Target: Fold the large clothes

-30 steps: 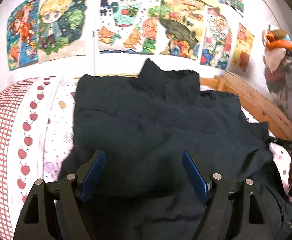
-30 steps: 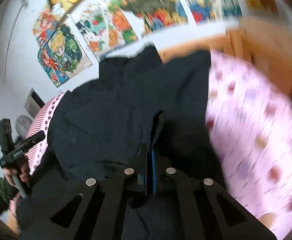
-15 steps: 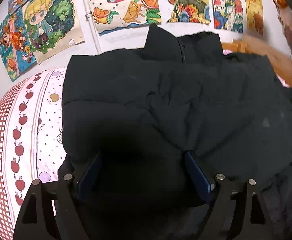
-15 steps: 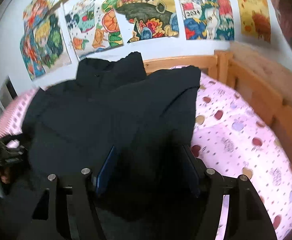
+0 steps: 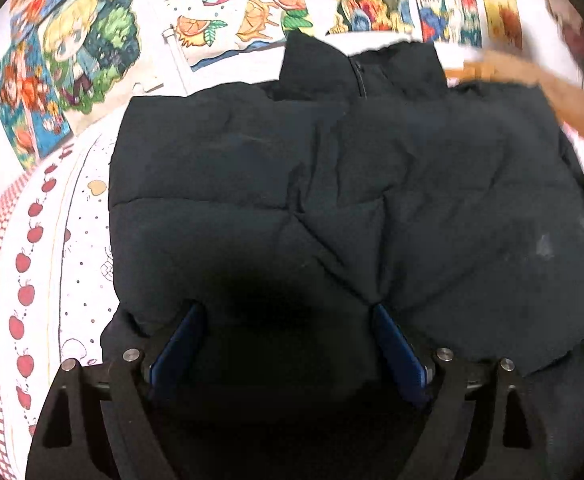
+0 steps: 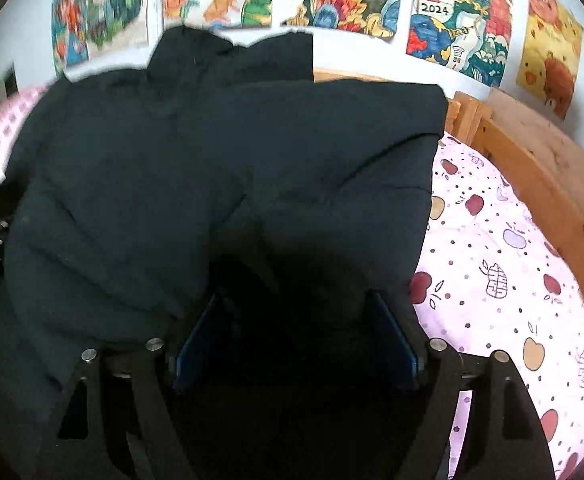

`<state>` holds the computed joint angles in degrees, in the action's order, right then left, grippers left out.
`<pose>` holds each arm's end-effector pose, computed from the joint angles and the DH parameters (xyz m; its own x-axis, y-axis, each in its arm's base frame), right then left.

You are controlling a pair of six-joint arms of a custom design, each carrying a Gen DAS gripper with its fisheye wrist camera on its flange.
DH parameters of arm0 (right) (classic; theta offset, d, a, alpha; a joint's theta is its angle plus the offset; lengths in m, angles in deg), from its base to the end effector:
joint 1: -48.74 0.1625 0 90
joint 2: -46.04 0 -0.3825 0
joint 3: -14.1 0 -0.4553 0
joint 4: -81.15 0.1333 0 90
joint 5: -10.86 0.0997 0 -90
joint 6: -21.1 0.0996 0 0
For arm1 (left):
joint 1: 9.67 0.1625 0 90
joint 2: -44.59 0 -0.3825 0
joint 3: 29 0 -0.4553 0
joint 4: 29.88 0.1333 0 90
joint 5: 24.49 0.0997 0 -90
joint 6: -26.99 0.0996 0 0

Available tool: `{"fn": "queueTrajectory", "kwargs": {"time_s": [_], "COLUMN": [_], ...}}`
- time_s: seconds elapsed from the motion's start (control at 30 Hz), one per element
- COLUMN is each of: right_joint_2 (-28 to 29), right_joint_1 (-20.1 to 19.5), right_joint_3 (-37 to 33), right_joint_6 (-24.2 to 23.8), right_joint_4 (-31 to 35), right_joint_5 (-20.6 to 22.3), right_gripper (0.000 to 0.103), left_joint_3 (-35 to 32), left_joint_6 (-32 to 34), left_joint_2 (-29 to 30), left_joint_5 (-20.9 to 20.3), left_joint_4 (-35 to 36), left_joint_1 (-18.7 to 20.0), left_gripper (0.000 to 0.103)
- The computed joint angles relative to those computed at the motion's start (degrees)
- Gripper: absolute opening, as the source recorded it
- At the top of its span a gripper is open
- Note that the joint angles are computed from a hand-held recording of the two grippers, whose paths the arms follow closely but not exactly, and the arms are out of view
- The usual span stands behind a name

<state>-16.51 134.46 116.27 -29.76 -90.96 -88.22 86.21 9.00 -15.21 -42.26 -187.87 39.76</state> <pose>0.0675 -0.6739 0.2064 -0.6592 -0.4567 0.5973 -0.7228 0.6038 -0.3361 -0.1875 -0.5698 0.1103 -0.5448 -0.1900 -0.8167 0.4905 0.7178 -0.4942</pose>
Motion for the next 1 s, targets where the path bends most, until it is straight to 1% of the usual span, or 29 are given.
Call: {"fn": "queueTrajectory", "kwargs": {"time_s": [0.03, 0.07, 0.1, 0.13, 0.17, 0.2, 0.23, 0.3, 0.33, 0.37, 0.4, 0.43, 0.47, 0.5, 0.53, 0.57, 0.6, 0.63, 0.67, 0.7, 0.73, 0.77, 0.8, 0.83, 0.87, 0.9, 0.93, 0.97, 1.0], "right_joint_2": [-1.1, -2.2, -3.6, -4.3, -5.1, -5.3, -4.6, -2.2, -0.3, 2.2, 5.3, 7.8, 10.2, 13.6, 15.2, 18.3, 19.8, 22.3, 25.1, 27.6, 28.4, 30.3, 32.6, 34.6, 36.1, 37.2, 38.2, 38.6, 38.7], "right_joint_1": [-0.6, -1.0, -1.7, -1.9, -2.0, -1.9, -1.3, 0.2, 1.2, 2.4, 3.8, 4.8, 5.5, 5.9, 6.4, 6.9, 7.4, 8.1, 8.8, 9.3, 9.7, 9.9, 10.3, 10.6, 10.8, 10.7, 10.6, 10.5, 10.3], "right_joint_3": [0.3, 0.4, 0.7, 0.7, 0.4, -0.3, -2.2, -6.4, -9.7, -13.8, -18.7, -22.1, -25.9, -30.7, -33.1, -37.1, -38.7, -41.4, -45.1, -48.3, -49.0, -51.9, -55.2, -58.0, -60.1, -62.0, -63.7, -63.9, -64.0], "right_joint_6": [0.9, 2.3, 3.6, 4.7, 6.2, 7.1, 8.9, 11.2, 13.0, 14.7, 16.3, 17.7, 18.9, 20.7, 21.1, 22.7, 23.1, 24.0, 24.1, 23.9, 23.6, 23.5, 23.7, 24.4, 25.3, 25.9, 26.0, 26.6, 27.0], "right_joint_4": [1.0, 2.6, 3.0, 3.2, 2.7, 2.6, 2.4, 3.7, 5.3, 7.8, 11.1, 13.0, 15.1, 15.7, 18.3, 18.6, 19.5, 19.7, 20.3, 20.6, 21.3, 22.4, 23.4, 24.6, 26.3, 28.4, 30.1, 30.4, 31.0], "right_joint_5": [2.6, 4.9, 8.3, 10.0, 12.3, 13.5, 14.4, 13.8, 13.0, 12.0, 10.2, 9.0, 8.3, 8.6, 7.2, 7.4, 7.0, 5.6, 4.4, 3.2, 1.6, 0.5, -1.0, -2.7, -3.3, -3.4, -3.4, -3.3, -2.7], "right_gripper": [0.073, 0.073, 0.073, 0.073, 0.074, 0.075, 0.079, 0.08, 0.08, 0.08, 0.08, 0.08, 0.08, 0.08, 0.079, 0.079, 0.079, 0.079, 0.076, 0.074, 0.07, 0.067, 0.067, 0.067, 0.067, 0.067, 0.064, 0.052, 0.044], "left_joint_3": [0.4, 1.0, 1.2, 1.2, 0.9, -0.6, -1.8, -7.7, -12.1, -16.1, -20.4, -24.3, -27.5, -32.7, -38.0, -42.7, -46.1, -50.5, -52.4, -55.4, -57.7, -58.6, -60.6, -61.2, -62.3, -63.5, -63.9, -64.2, -64.1], "left_joint_6": [1.3, 3.4, 5.0, 7.3, 8.9, 12.2, 13.9, 19.7, 22.7, 25.3, 27.1, 28.0, 28.9, 30.6, 31.9, 33.8, 34.9, 34.4, 33.8, 31.8, 28.5, 26.3, 23.5, 22.3, 20.5, 19.6, 20.4, 20.8, 20.3], "left_joint_2": [-0.8, -2.1, -2.7, -3.6, -3.7, -3.7, -3.0, -0.2, 2.1, 4.3, 6.4, 8.6, 10.4, 13.3, 16.3, 19.1, 21.3, 23.7, 24.7, 26.2, 27.3, 27.5, 28.5, 28.7, 29.3, 29.9, 30.3, 30.5, 30.4], "left_joint_5": [-1.4, -3.8, -5.4, -7.3, -8.2, -9.2, -9.1, -8.0, -7.2, -7.5, -7.9, -8.3, -8.5, -8.6, -8.3, -7.7, -6.4, -5.5, -5.5, -5.1, -5.1, -5.2, -5.4, -5.6, -5.7, -6.6, -7.3, -7.8, -8.5], "left_joint_4": [-2.3, -5.6, -8.1, -11.2, -13.1, -15.1, -16.0, -17.2, -17.9, -19.2, -19.8, -20.0, -20.2, -20.1, -18.7, -17.6, -16.7, -13.8, -12.4, -9.3, -5.2, -2.3, 1.6, 3.2, 5.9, 8.1, 8.1, 8.4, 9.3], "left_joint_1": [-0.1, -0.3, -0.4, -0.6, -0.9, -1.0, -1.3, -0.7, -0.1, 0.6, 1.5, 2.2, 2.8, 3.7, 4.5, 5.2, 5.6, 6.2, 6.6, 7.2, 7.8, 8.1, 8.7, 9.0, 9.3, 9.7, 9.8, 10.1, 10.2], "left_gripper": [0.086, 0.086, 0.087, 0.086, 0.087, 0.087, 0.087, 0.088, 0.088, 0.088, 0.088, 0.088, 0.088, 0.088, 0.088, 0.088, 0.088, 0.088, 0.088, 0.088, 0.088, 0.087, 0.084, 0.079, 0.077, 0.069, 0.057, 0.049, 0.036]}}
